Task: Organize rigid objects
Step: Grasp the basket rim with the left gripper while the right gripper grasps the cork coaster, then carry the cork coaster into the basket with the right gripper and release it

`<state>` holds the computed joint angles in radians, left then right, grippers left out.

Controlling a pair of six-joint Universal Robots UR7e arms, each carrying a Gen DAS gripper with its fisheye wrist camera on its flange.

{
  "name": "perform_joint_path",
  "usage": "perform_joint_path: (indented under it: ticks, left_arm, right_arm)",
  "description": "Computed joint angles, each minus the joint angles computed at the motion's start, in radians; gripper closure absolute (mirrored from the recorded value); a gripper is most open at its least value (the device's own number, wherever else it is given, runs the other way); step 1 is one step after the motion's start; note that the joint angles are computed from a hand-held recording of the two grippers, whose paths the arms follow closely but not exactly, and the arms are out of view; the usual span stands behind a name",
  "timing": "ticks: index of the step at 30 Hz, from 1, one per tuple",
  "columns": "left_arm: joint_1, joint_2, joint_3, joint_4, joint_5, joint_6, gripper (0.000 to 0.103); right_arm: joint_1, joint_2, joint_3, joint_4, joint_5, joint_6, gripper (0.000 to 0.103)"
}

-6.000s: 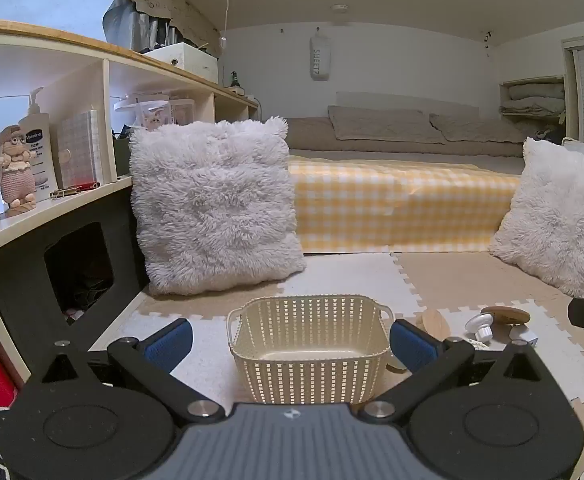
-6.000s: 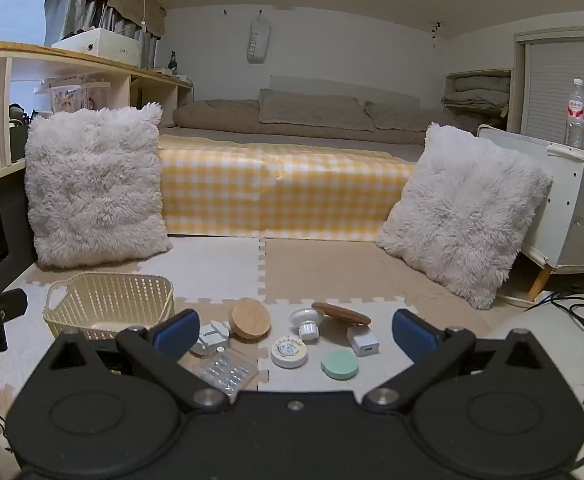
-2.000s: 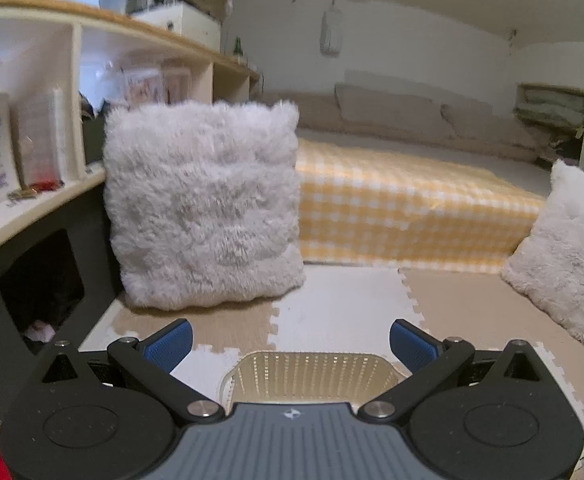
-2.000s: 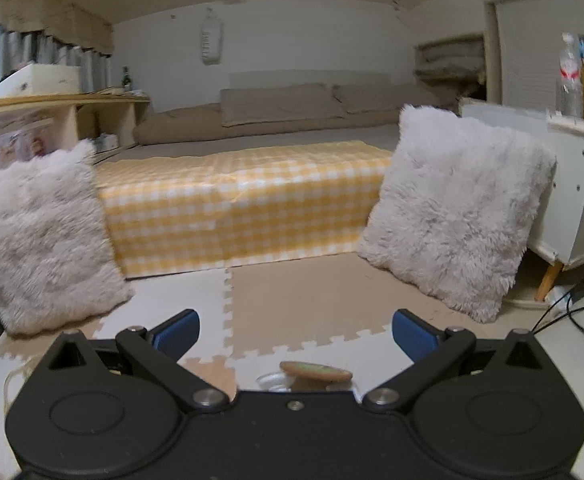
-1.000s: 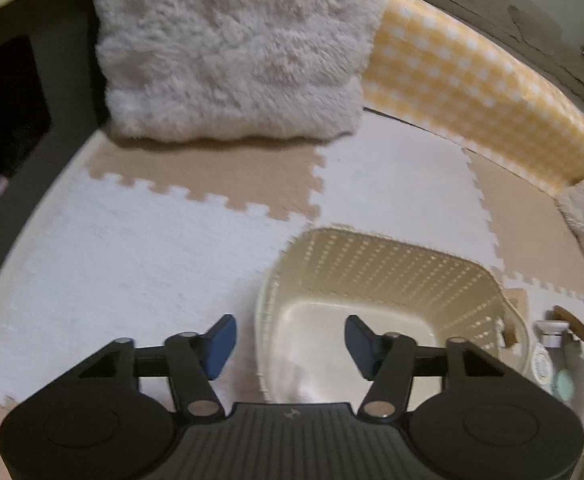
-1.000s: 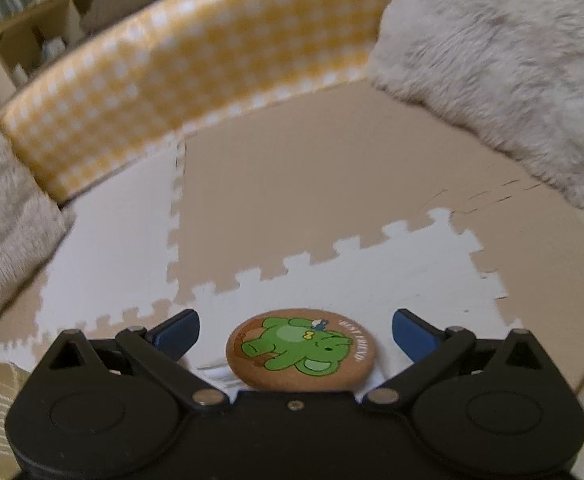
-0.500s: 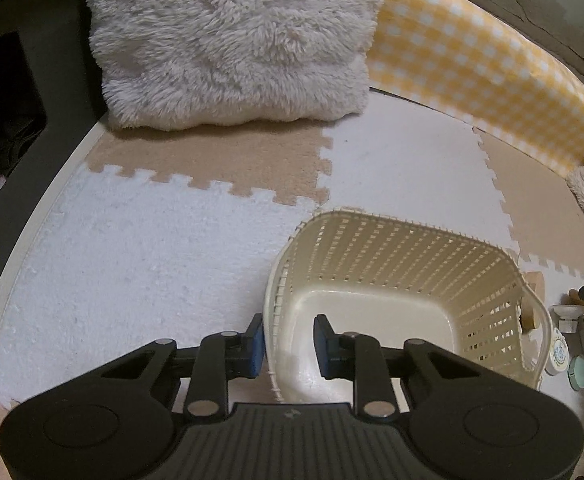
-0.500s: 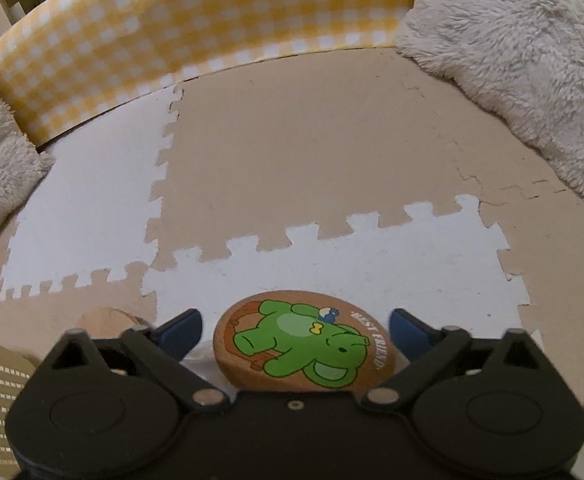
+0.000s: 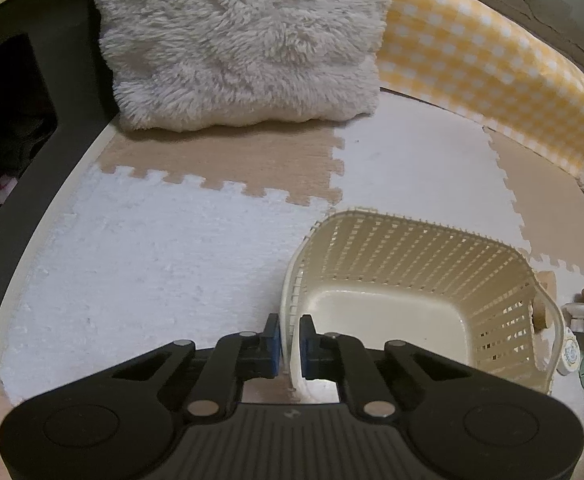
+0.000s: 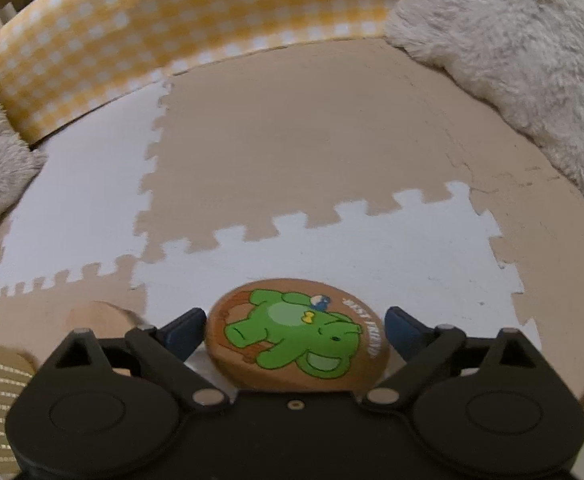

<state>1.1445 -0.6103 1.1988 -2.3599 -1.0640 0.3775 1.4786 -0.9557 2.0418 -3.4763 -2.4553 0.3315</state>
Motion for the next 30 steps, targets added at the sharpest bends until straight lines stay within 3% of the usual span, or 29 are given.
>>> perform_joint_path:
  ticks: [4, 8, 11, 13, 14, 15, 17, 20, 26, 30]
  left_arm:
    - [0.000, 0.002, 0.000, -0.004, 0.004, 0.002, 0.096]
    - [0.000, 0.002, 0.000, -0.004, 0.004, 0.003, 0.096]
    - [0.000, 0.003, -0.002, -0.003, 0.003, 0.000, 0.096]
    - [0.001, 0.003, -0.002, -0.003, 0.002, -0.001, 0.096]
    - [0.000, 0.003, -0.003, -0.003, 0.003, -0.001, 0.096]
    - [0.000, 0.003, -0.002, -0.003, 0.003, 0.000, 0.096]
    - [0.000, 0.003, -0.003, -0.003, 0.004, 0.002, 0.096]
    - [0.000, 0.003, -0.002, -0.003, 0.004, 0.001, 0.096]
    - [0.000, 0.003, 0.000, -0.006, 0.005, 0.002, 0.096]
    - [0.000, 0.003, 0.000, -0.004, 0.006, 0.002, 0.096]
  right_arm:
    - [-0.014, -0.014, 0.018, -0.030, 0.039, 0.038, 0.005]
    - [-0.010, -0.010, 0.016, -0.034, 0.037, 0.022, 0.007]
    - [0.000, -0.004, 0.016, -0.093, 0.054, -0.023, 0.034]
    - [0.012, -0.001, 0.008, -0.096, 0.042, -0.014, 0.041]
    - [0.015, 0.001, 0.007, -0.104, 0.039, -0.019, 0.036]
    - [0.015, 0.003, 0.005, -0.101, 0.031, -0.014, 0.019]
    - [0.013, 0.005, 0.002, -0.070, -0.004, 0.015, 0.003]
    - [-0.012, -0.015, 0.017, -0.016, -0.009, 0.073, 0.004]
    - [-0.074, -0.061, 0.068, -0.023, 0.112, 0.163, 0.003]
    - [-0.060, -0.052, 0.051, -0.016, 0.106, 0.115, 0.003]
